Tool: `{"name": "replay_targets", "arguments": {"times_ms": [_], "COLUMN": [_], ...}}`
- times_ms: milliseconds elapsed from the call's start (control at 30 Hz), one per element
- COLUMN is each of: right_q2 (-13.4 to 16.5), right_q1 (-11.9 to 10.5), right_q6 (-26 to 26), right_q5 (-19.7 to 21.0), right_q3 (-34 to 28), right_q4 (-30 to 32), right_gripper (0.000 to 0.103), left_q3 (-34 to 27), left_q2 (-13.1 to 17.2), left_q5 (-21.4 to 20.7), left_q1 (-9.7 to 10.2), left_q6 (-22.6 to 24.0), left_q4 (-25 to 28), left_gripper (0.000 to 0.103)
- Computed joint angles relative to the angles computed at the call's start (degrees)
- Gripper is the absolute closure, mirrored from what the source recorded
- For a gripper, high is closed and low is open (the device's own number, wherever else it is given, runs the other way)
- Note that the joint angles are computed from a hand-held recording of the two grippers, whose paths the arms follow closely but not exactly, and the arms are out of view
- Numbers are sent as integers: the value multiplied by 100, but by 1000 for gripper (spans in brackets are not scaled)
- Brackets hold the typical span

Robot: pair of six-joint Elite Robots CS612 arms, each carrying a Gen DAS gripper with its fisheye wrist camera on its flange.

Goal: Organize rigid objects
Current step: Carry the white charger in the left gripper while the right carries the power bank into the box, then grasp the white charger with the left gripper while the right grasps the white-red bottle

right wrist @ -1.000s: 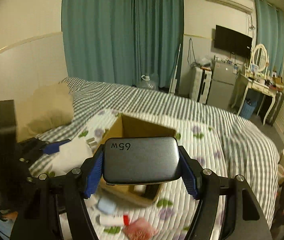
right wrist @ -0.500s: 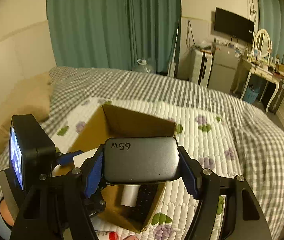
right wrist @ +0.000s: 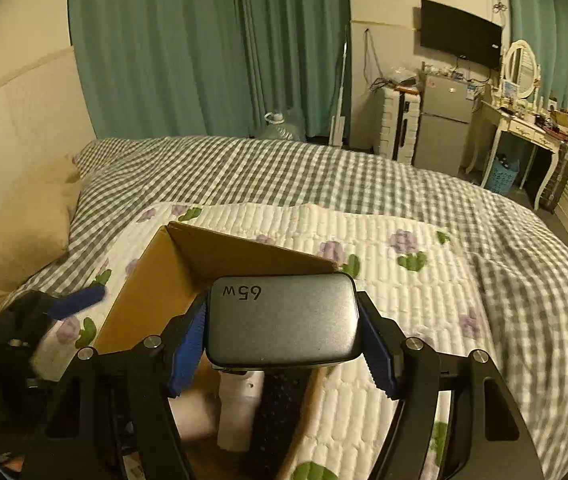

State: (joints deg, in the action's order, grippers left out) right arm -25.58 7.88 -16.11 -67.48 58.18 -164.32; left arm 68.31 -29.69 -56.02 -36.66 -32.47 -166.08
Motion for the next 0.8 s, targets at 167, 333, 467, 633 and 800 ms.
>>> {"name": "replay_targets", "arguments": {"times_ms": [167,333,467,633,800], "right_q2": [301,467,207,-409,-940], "right_q1": [139,211,180,82,-31], "right_q6": [-89,18,35,-94,-249], "right_q5": [-94,-175,-197,-287,-199], "right_q3": [-464,-639,-249,831,1907], "right_q4": [469,306,66,-519,-1083], "right_gripper": [35,29,24,17,7], "left_q3": [258,544,867,1285,1640], "left_q2": [-129,-251,-404,-607,-694], "left_q5": [138,115,206,306,309], "left_q1": [8,6,-46,-168,-326], "left_q6": [-14,-151,-272,-378,-329], "left_q4": [-140,-350,-464,-572,-680], "left_gripper": [17,17,17,17,2]}}
